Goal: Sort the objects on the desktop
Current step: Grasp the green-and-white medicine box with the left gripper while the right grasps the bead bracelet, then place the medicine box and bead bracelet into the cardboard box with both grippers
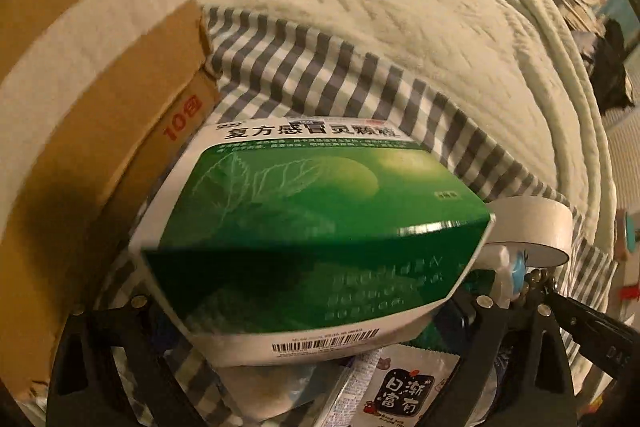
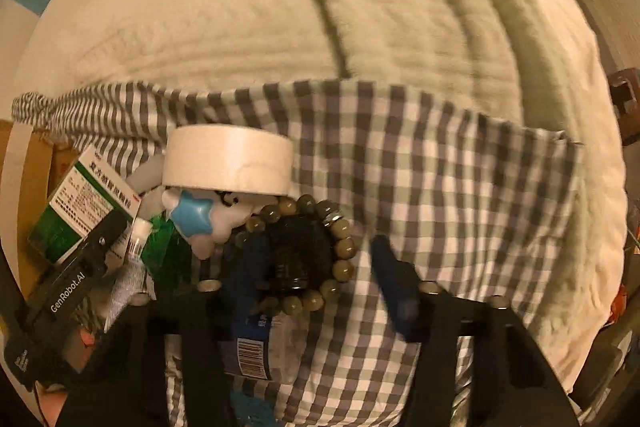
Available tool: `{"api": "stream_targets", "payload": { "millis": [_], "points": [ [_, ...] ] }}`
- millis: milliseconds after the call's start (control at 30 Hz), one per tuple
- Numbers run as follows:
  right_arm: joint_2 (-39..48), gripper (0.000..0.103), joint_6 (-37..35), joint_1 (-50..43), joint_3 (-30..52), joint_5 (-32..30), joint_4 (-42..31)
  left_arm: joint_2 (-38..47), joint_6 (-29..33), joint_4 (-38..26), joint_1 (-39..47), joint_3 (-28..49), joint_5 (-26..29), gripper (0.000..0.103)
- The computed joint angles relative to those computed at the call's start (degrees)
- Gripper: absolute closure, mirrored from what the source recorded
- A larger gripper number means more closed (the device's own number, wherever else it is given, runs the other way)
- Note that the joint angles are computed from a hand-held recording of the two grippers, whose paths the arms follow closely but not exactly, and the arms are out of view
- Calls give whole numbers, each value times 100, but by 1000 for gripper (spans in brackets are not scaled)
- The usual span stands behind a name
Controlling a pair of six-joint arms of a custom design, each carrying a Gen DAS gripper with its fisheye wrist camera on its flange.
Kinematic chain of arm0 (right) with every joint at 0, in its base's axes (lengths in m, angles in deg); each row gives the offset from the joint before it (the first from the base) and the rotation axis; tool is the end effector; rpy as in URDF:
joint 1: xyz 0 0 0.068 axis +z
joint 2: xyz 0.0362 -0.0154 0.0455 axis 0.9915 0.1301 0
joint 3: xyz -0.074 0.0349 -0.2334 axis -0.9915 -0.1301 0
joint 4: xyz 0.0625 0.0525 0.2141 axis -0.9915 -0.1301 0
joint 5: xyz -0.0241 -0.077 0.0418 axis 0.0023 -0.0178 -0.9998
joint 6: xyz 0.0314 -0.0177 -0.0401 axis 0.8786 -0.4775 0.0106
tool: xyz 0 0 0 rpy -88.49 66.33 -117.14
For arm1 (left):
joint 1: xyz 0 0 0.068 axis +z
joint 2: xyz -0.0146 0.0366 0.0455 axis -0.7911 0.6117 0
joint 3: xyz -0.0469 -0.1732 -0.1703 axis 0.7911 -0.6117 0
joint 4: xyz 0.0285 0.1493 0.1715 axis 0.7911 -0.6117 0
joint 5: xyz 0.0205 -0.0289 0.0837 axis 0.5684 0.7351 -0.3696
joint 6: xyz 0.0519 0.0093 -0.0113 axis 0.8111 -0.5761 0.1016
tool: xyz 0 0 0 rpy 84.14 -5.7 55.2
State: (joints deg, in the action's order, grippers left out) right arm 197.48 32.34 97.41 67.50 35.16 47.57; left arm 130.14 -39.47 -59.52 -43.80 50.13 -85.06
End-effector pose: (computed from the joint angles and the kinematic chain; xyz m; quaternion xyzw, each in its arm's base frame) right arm 0.3263 0.0986 0.1125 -0.0584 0.9821 0.1752 0.0380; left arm 0.2218 0.0340 0.1425 -0.1767 0.9706 0.0066 0.1634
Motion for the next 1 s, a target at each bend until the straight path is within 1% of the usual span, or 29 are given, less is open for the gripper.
{"api": "stream_targets", "payload": {
  "millis": [33,67,100,133,200,367,467,500,533,600,667,700,733,800,833,900,1000],
  "points": [
    [-28,62,-66,2,-34,-4,13,-122,57,-12,2,-36,19,5],
    [-69,70,-102,0,-60,-1,14,-238,102,-21,10,-75,52,5],
    [-111,82,-146,-6,-73,-2,-11,-393,176,-63,27,-113,117,5],
    [-232,92,-180,-31,-145,-12,-15,-508,219,-130,31,-122,155,5],
    [-490,92,-224,-80,-313,-131,7,-740,322,-342,55,-72,232,5],
    [-1377,92,-387,-92,-604,-158,-288,-1434,672,-1011,367,187,519,6],
    [-1941,92,-376,4,-595,-143,-614,-1873,998,-1752,780,668,864,6],
    [-2154,92,-375,89,-543,-23,-743,-1868,1069,-1864,865,839,937,6],
    [-2293,92,-228,278,-419,73,-843,-1966,1195,-2096,1010,1042,1031,6],
    [-2518,92,-95,406,-265,131,-1022,-1958,1410,-2514,1210,1567,1176,6],
    [-2754,92,-17,611,63,348,-1349,-1956,1748,-3021,1560,2147,1362,6],
    [-2878,92,-6,748,248,586,-1539,-1828,1796,-3106,1615,2416,1389,6],
    [-2986,92,-33,1031,654,1055,-1866,-1786,1921,-3283,1765,2678,1471,6],
    [-3142,92,-30,1428,1196,1424,-2186,-1615,2228,-3682,2222,3332,1704,6],
    [-3159,92,52,1671,1614,1619,-2412,-1451,2399,-3938,2494,3742,1814,6],
    [-3070,92,385,2047,2375,1660,-2732,-1088,2706,-4386,3002,4502,2055,6],
    [-2606,92,748,2857,3771,2125,-3203,-586,3451,-5054,3864,5580,2456,6]
  ]
}}
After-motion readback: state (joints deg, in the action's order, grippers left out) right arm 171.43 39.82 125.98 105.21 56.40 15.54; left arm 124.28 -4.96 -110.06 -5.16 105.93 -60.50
